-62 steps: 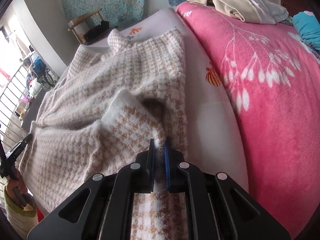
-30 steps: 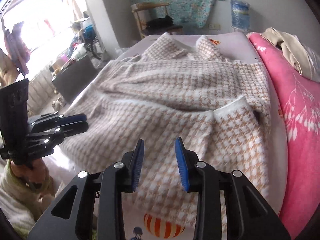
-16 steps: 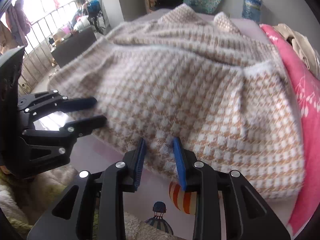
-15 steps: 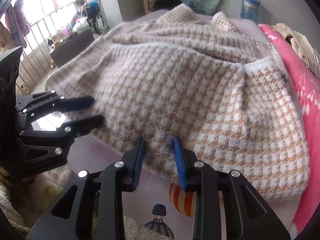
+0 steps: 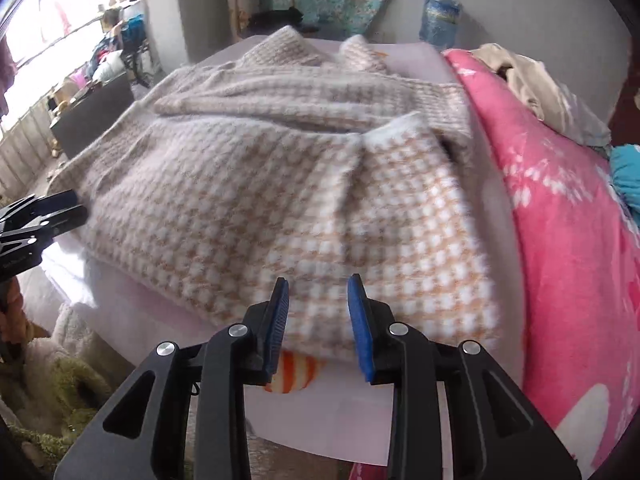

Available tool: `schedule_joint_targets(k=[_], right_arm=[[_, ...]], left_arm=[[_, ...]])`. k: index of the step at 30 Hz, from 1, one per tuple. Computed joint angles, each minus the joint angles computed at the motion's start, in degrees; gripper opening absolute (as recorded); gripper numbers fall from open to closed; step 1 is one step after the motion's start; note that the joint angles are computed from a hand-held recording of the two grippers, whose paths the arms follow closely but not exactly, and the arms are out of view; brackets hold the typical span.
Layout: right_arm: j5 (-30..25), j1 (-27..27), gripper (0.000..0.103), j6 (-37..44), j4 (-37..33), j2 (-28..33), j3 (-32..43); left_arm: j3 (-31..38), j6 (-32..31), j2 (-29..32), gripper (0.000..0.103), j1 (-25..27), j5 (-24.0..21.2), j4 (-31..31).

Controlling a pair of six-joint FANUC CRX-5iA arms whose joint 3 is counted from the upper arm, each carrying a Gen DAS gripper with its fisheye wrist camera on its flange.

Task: Fold large clothes

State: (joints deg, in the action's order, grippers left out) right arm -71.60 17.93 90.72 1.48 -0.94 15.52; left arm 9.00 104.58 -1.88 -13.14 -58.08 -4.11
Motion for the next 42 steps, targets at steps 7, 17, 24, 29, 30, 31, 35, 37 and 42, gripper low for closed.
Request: schedule_joint_targets(k=[7,17,24,29,30,31,35,37,42], right_arm=[[-3.04,-4.56,0.032,-1.28,-4.23,2.24,3.33],[-1.61,-5.37,0.050,-7.66,-2.51,2.55,3.78],[-0.91,-5.32,0.067,-4.07,-9.82,4.36,9.42],[-1.14,-4.35,0.078,-2.48,-13.45,7.13,12.11],[-1.13,-3.88,0.078,-2.80,-13.13,7.67,12.19],[-1.17,-3.41,0.078,-3.42,-12.53,8.33,12.15],[0.11,-1.02,0.081,-4.77,-7.95,9.19,9.20],[0.09,0.15,0.081,-5.20,-5.60,9.26,8.86],[1.52,-0.06,0.081,-5.64,-6.46,8.98,10.49]], left_arm=[[-1.23,-0.80,-0.62,0.069,2.99,1.40,3.64],[4.54,0.11,2.58,0.078,2.42,-2.71,1.24],[13.47,1.48,8.23,0.082,0.08,-6.46,-1.18],[22.18,2.88,15.67,0.084,-2.74,-14.36,-5.85],[23.60,3.36,16.91,0.085,-3.33,-16.10,-7.30],[24.39,3.73,17.59,0.087,-3.97,-16.78,-8.70],[25.13,4.86,17.97,0.092,-4.86,-17.30,-10.98],[24.57,5.19,17.73,0.093,-4.33,-16.93,-9.99],[25.78,5.91,18.45,0.095,-4.48,-18.20,-10.47]])
